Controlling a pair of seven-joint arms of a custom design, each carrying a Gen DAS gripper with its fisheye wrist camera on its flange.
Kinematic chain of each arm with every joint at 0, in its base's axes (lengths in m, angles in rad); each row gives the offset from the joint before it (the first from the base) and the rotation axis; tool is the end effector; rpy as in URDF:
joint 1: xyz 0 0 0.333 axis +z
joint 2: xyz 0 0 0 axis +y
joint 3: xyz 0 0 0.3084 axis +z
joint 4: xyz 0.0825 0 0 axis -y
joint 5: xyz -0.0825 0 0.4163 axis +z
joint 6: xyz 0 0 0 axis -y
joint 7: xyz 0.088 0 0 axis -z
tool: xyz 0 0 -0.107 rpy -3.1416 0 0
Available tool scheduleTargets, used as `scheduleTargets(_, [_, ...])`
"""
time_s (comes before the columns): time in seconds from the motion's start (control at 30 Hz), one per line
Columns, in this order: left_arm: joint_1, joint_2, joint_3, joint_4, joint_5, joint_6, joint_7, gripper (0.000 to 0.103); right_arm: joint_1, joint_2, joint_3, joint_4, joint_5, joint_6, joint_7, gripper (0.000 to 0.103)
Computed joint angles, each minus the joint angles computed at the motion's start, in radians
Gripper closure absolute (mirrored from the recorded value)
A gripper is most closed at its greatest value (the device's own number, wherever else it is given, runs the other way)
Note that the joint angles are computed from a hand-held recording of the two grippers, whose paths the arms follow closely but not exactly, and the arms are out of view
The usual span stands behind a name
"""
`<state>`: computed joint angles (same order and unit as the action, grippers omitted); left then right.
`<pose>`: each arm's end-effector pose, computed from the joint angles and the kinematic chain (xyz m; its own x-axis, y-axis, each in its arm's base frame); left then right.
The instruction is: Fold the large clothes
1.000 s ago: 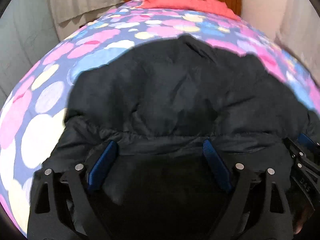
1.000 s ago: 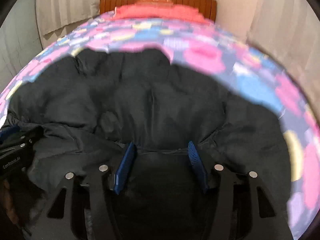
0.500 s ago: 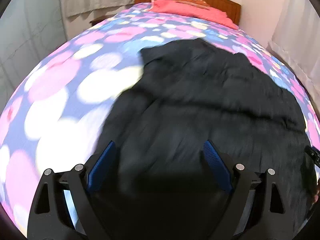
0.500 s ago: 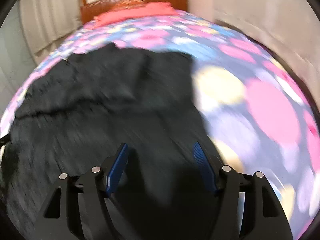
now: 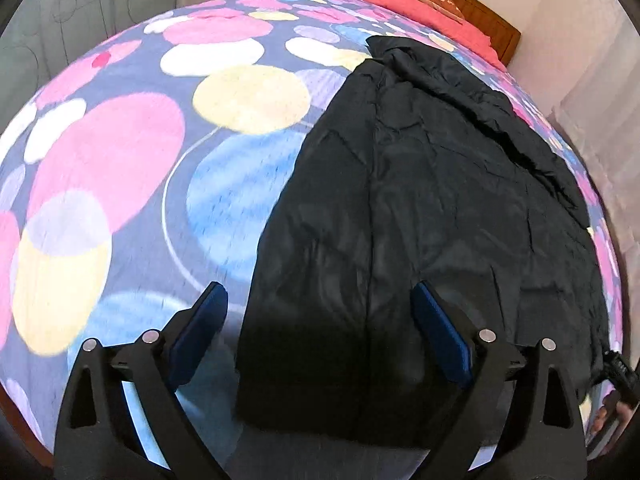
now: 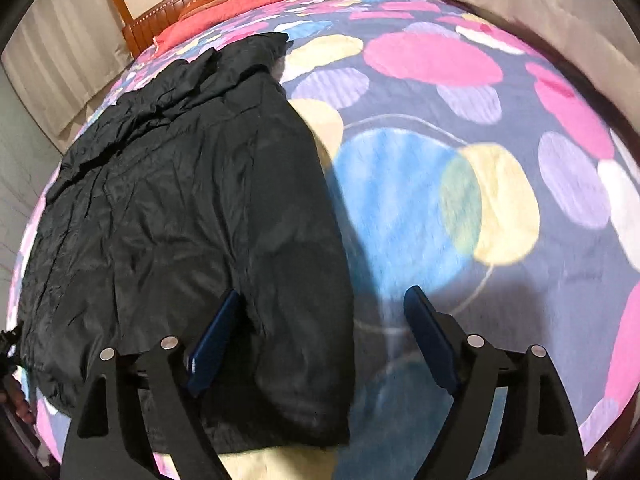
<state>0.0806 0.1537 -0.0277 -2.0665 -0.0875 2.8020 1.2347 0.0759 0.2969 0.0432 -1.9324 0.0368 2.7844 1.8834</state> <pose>0.6413 0.0386 0.3979 0.3728 -0.8936 0.2499 -0.7464 -0.4488 -0.4914 0.6756 0.0774 0.3698 -0.1710 -0.9644 -0.2016 -0.8362 0.2502 -0.4879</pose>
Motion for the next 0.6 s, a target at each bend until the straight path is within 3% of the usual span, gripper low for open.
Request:
scheduleTargets(0.27, [0.033,-0.045,-0.038,-0.072,-0.220,0.068,0.089,0.009,-0.021,-0.044,0.051,-0.081,0.105,0.069,-0.058,0.021])
scheduleTargets(0.37, [0.036,-0.051,-0.046,-0.088,-0.288,0.093,0.141,0.010,0.007,-0.049,0.033,-0.093,0.075,0.089,-0.039,0.031])
scheduleTargets(0.43, [0.031,-0.048,-0.044,-0.091,-0.301,0.103,0.148,0.024,-0.020,-0.049,0.070,-0.093,0.136,0.098,-0.096,0.050])
scheduleTargets(0.47, [0.020,-0.049,-0.033,-0.096,-0.264,0.111,0.117,0.026,-0.023,-0.048,0.077,-0.091,0.155,0.095,-0.110,0.051])
scheduleTargets(0.53, [0.015,-0.049,-0.031,-0.097,-0.246,0.115,0.111,0.047,-0.006,-0.046,0.062,-0.089,0.137,0.096,-0.100,0.054])
scheduleTargets(0.6, [0.020,-0.047,-0.043,-0.091,-0.285,0.111,0.145,0.054,-0.002,-0.044,0.060,-0.088,0.142,0.101,-0.099,0.055])
